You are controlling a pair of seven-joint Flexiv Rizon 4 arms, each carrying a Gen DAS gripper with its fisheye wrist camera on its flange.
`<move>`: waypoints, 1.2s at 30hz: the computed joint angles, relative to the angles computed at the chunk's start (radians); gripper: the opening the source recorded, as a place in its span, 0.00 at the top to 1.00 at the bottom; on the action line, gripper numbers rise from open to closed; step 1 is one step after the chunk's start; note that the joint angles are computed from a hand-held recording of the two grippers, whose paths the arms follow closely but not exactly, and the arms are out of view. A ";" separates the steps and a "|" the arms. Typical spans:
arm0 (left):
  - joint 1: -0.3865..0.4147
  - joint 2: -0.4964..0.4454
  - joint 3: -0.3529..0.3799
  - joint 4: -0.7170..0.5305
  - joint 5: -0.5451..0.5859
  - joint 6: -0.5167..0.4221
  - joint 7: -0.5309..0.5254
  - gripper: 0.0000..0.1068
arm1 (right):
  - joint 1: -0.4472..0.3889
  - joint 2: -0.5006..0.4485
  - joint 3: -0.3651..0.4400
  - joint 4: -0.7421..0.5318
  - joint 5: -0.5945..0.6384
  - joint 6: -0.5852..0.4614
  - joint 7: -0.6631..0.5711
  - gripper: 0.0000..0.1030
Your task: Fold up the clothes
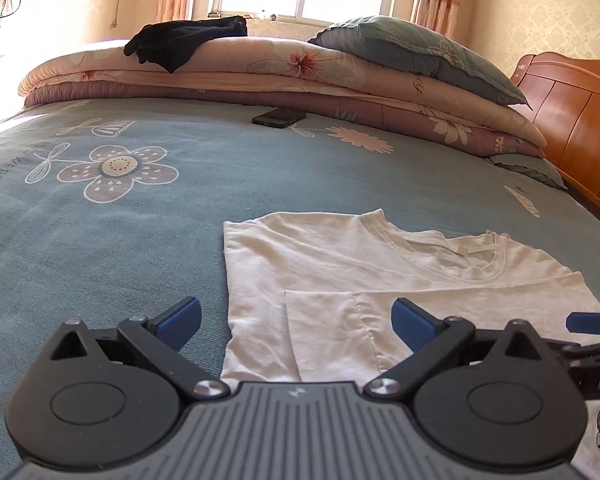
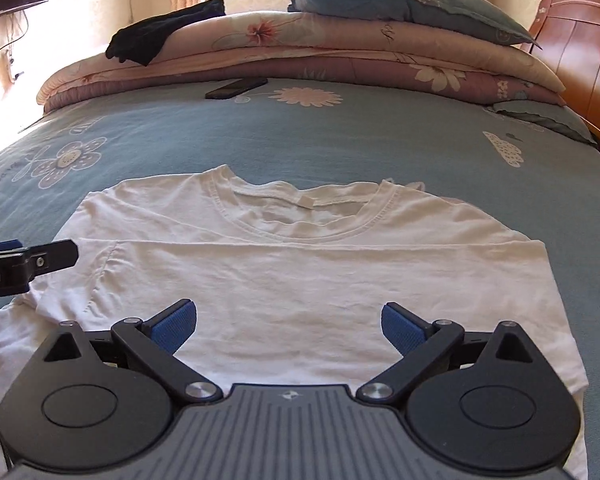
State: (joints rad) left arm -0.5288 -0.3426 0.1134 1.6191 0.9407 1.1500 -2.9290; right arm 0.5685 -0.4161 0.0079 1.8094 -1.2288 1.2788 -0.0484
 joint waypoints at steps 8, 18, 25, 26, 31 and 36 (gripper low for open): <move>-0.008 -0.004 -0.008 -0.016 0.017 -0.014 0.028 0.06 | -0.051 -0.005 0.073 0.041 0.208 0.105 -0.121 0.00; 0.003 0.170 -0.087 0.084 -0.081 0.001 0.180 0.06 | -0.063 0.414 0.107 0.279 0.255 -0.055 -0.153 0.00; -0.009 0.435 -0.225 0.109 -0.061 -0.243 0.377 0.04 | -0.147 0.687 0.228 0.411 0.391 -0.119 -0.261 0.00; -0.005 0.461 -0.237 0.115 -0.072 -0.247 0.399 0.04 | -0.162 0.714 0.237 0.431 0.390 -0.086 -0.268 0.00; 0.034 0.438 -0.260 0.158 -0.204 -0.153 0.495 0.04 | -0.394 0.669 0.321 0.475 0.066 0.184 -0.067 0.00; 0.071 0.232 -0.284 0.159 -0.268 -0.078 0.482 0.04 | -0.371 0.439 0.334 0.412 -0.133 0.022 0.047 0.00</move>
